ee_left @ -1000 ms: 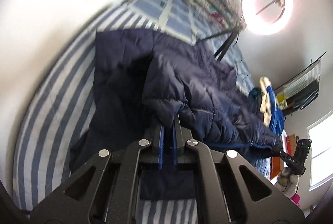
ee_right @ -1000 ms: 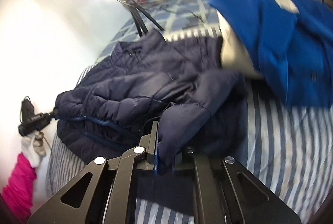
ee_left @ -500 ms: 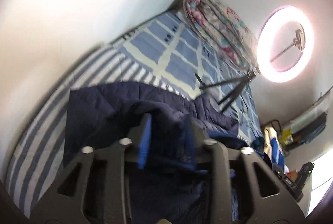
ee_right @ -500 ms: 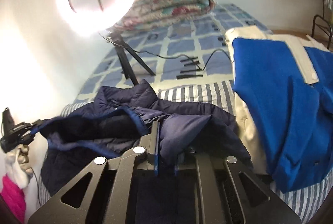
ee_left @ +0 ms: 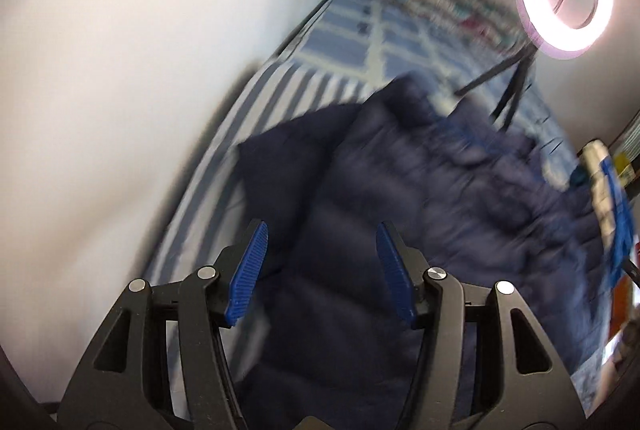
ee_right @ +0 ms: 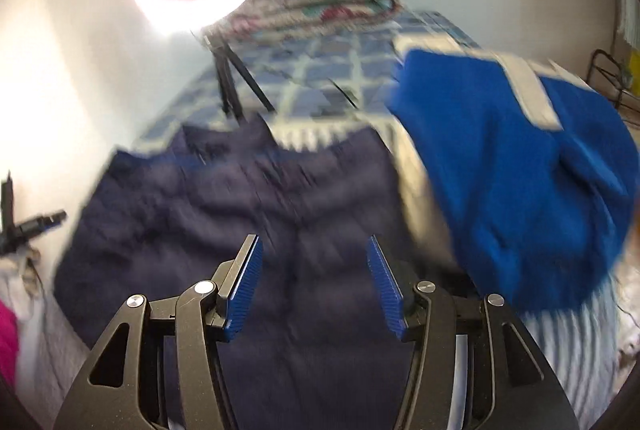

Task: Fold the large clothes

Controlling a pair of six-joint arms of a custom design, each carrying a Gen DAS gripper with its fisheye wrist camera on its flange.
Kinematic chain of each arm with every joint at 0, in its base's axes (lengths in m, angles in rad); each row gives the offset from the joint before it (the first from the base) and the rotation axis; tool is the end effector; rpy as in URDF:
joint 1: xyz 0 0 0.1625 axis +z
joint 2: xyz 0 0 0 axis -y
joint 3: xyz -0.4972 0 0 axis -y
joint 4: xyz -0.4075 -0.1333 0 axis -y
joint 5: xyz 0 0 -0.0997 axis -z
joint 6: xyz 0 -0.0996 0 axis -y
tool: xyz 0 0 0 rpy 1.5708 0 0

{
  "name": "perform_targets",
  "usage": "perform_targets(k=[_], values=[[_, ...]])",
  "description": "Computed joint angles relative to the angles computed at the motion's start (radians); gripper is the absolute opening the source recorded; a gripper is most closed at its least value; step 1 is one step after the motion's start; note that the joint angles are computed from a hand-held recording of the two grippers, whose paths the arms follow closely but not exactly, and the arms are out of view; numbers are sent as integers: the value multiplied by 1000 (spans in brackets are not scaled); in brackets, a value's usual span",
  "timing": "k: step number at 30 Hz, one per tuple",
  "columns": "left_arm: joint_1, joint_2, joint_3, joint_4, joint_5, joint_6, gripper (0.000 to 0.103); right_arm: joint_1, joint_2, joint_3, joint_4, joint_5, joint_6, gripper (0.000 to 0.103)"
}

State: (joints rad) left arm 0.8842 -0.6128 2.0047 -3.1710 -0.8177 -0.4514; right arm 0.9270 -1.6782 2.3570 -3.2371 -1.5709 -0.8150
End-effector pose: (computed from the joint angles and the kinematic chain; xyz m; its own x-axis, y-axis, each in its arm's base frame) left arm -0.2194 -0.5854 -0.0030 -0.8590 -0.0124 -0.5119 0.2728 0.8349 -0.4780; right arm -0.1346 -0.4015 0.4293 -0.7891 0.0912 0.6074 -0.3553 0.7390 -0.5724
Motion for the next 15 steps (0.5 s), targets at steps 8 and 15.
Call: perform_targets(k=[8, 15], values=[[22, 34, -12, 30, 0, 0, 44, -217, -50, 88, 36, 28, -60, 53], [-18, 69, -15, -8, 96, 72, 0, -238, -52, 83, 114, 124, -26, 9]])
